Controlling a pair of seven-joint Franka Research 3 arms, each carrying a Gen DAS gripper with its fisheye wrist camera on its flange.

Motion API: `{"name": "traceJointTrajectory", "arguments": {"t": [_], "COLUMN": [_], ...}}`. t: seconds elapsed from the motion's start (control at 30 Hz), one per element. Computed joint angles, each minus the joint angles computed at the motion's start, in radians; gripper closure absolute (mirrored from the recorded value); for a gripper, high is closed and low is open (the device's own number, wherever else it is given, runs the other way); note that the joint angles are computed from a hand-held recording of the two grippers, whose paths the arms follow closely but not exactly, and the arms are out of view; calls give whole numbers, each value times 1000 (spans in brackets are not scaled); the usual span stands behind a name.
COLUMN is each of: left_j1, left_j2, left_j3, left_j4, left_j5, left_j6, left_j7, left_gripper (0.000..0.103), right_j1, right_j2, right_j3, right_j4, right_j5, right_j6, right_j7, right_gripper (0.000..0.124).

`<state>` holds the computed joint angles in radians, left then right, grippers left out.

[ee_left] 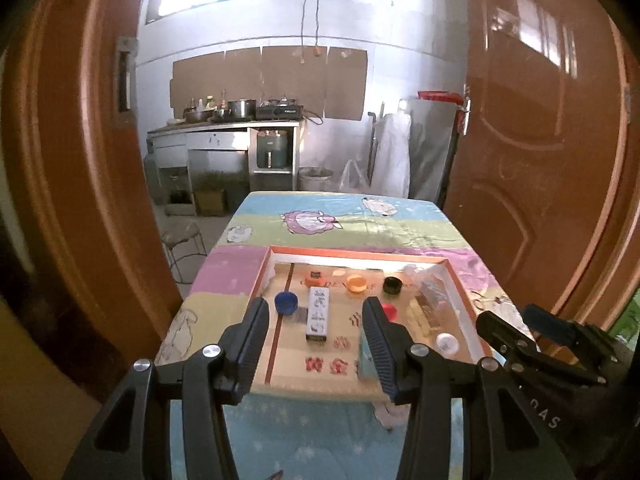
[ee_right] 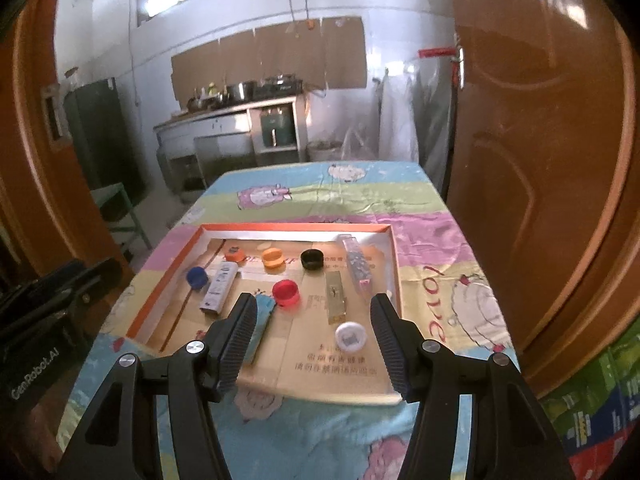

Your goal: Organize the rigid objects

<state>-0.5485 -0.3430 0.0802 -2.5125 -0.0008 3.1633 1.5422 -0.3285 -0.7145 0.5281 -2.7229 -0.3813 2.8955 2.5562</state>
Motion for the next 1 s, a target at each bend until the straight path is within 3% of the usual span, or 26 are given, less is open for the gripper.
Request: {"name": "traceJointTrajectory", "arguments": {"t": [0.13,0.5,0.73,1.0], "left_j1": [71,57,139,104], "left_j2": [-85,-283,-373,-444], "left_j3": [-62,-31,-102,-71], "left_j4": [-71,-217,-277,-311], "left_j5": [40,123,173,178], "left_j6": [6,-1,-10,-75], "left_j7": [-40,-88,-128,-129], "left_gripper": [55,55,55,55], "right_j1": [39,204,281,357], "right_j2": [-105,-280,-341,-371], "right_j3": [27,42,42,48], "right_j4": [-30,-57,-55,-50], "right_j5": [10,-2,-28,-52], "right_j6": [-70,-285,-390,-473], "right_j7": [40,124,153,171], "right_gripper": [63,63,63,63]}}
